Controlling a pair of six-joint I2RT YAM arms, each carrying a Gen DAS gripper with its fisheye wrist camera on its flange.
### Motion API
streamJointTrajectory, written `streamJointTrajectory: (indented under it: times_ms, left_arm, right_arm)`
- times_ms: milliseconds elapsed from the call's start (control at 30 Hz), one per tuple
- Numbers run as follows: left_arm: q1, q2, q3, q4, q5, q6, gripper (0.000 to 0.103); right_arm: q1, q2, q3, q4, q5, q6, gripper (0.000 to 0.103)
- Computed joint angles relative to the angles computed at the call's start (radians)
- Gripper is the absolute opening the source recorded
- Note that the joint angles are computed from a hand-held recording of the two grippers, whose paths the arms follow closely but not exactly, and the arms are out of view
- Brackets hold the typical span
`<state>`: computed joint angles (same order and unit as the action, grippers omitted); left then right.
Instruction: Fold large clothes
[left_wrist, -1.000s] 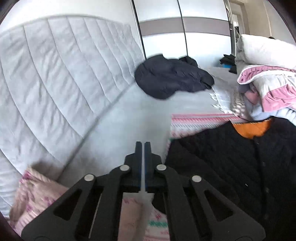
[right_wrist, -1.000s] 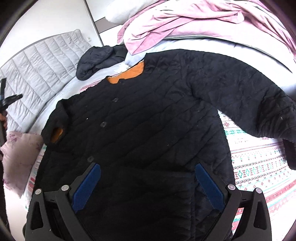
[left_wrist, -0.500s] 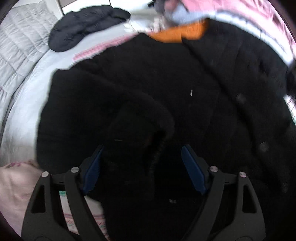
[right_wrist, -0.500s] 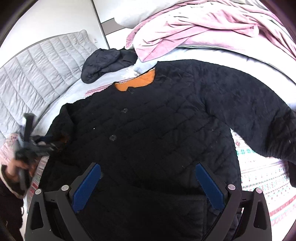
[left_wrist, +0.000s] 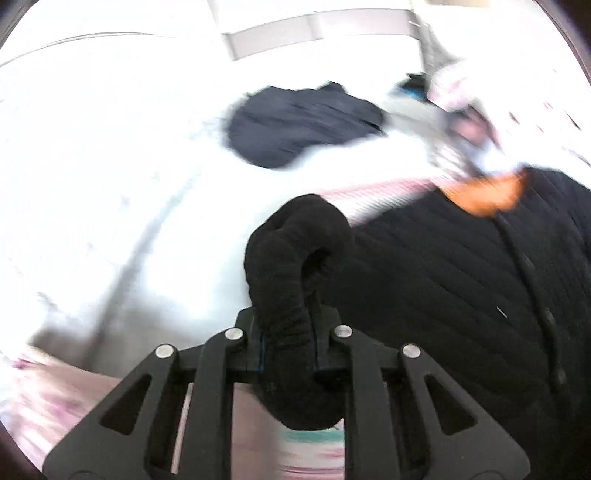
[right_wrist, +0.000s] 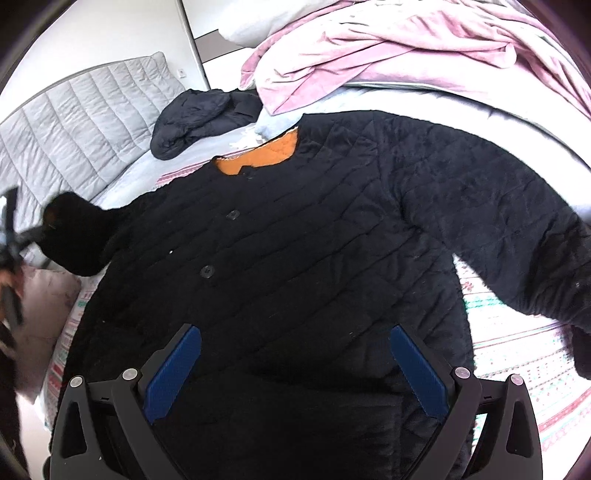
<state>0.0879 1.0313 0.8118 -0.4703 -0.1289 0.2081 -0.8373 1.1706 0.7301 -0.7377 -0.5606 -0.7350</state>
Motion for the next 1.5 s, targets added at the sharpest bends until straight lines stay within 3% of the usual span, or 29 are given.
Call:
streamJointTrajectory:
  times_ms: [133,300,400,433,500,600,700,900,967,1100,1167,1233,1267,1300,1400,1500]
  left_arm:
    - [0.282,0.138,0.165,0.035,0.070,0.073,0.017]
    - [0.383,0.309,0.213,0.142,0.035,0.055,0.018]
    - [0.379,0.410,0.213,0.192,-0.072,0.018,0.038]
    - [0.368,0.408,0.174,0.224,-0.110,-0.009,0.038]
    - [0.365,0.400,0.133,0.240,-0.092,-0.036,0.047]
    - [0.326,0.325,0.063,0.214,-0.061,-0.044,0.062]
    - [0.272,0.201,-0.011,0.162,-0.019,-0.032,0.068]
    - [0.101,-0.130,-0.144,-0.033,0.092,-0.083,0.076]
    - [-0.012,-0.266,-0.198,-0.104,0.095,-0.153,0.077]
    - [-0.352,-0.424,-0.289,-0.186,0.023,-0.396,0.079]
    - [-0.528,-0.441,-0.331,-0.170,-0.044,-0.511,0.079]
    - [-0.689,-0.405,-0.366,-0.130,-0.109,-0.622,0.079]
    - [-0.745,-0.383,-0.381,-0.105,-0.128,-0.664,0.079]
    - [-0.783,-0.363,-0.393,-0.081,-0.133,-0.692,0.079]
    - [-0.895,-0.274,-0.405,-0.017,-0.157,-0.734,0.079]
    - [-0.995,-0.207,-0.405,0.015,-0.222,-0.777,0.079]
  right_arm:
    - [-0.028,0.010,0.032,0.019,0.000,0.012,0.103]
    - [-0.090,0.038,0.068,0.089,0.031,0.017,0.103]
    - [-0.192,0.114,0.138,0.089,0.011,-0.023,0.103]
    - [-0.218,0.135,0.157,0.085,0.008,-0.030,0.103]
    - [-0.306,0.210,0.221,0.099,0.010,-0.048,0.103]
    - [-0.404,0.291,0.279,0.151,0.031,-0.083,0.103]
    - [-0.516,0.427,0.404,0.194,0.038,-0.057,0.103]
    - [-0.652,0.701,0.736,0.024,-0.099,0.006,0.103]
    - [-0.653,0.828,0.870,-0.094,-0.120,0.042,0.103]
    - [-0.636,0.991,0.977,-0.180,-0.175,0.108,0.099]
    - [-0.634,1.049,1.015,-0.183,-0.232,0.170,0.093]
    - [-0.633,1.058,1.015,-0.166,-0.267,0.229,0.078]
    - [-0.633,1.045,1.008,-0.179,-0.275,0.221,0.050]
    - [-0.635,1.019,0.997,-0.198,-0.276,0.192,0.012]
    - [-0.617,0.765,0.829,-0.070,-0.304,0.079,0.013]
    - [-0.591,0.602,0.784,0.104,-0.278,0.074,0.013]
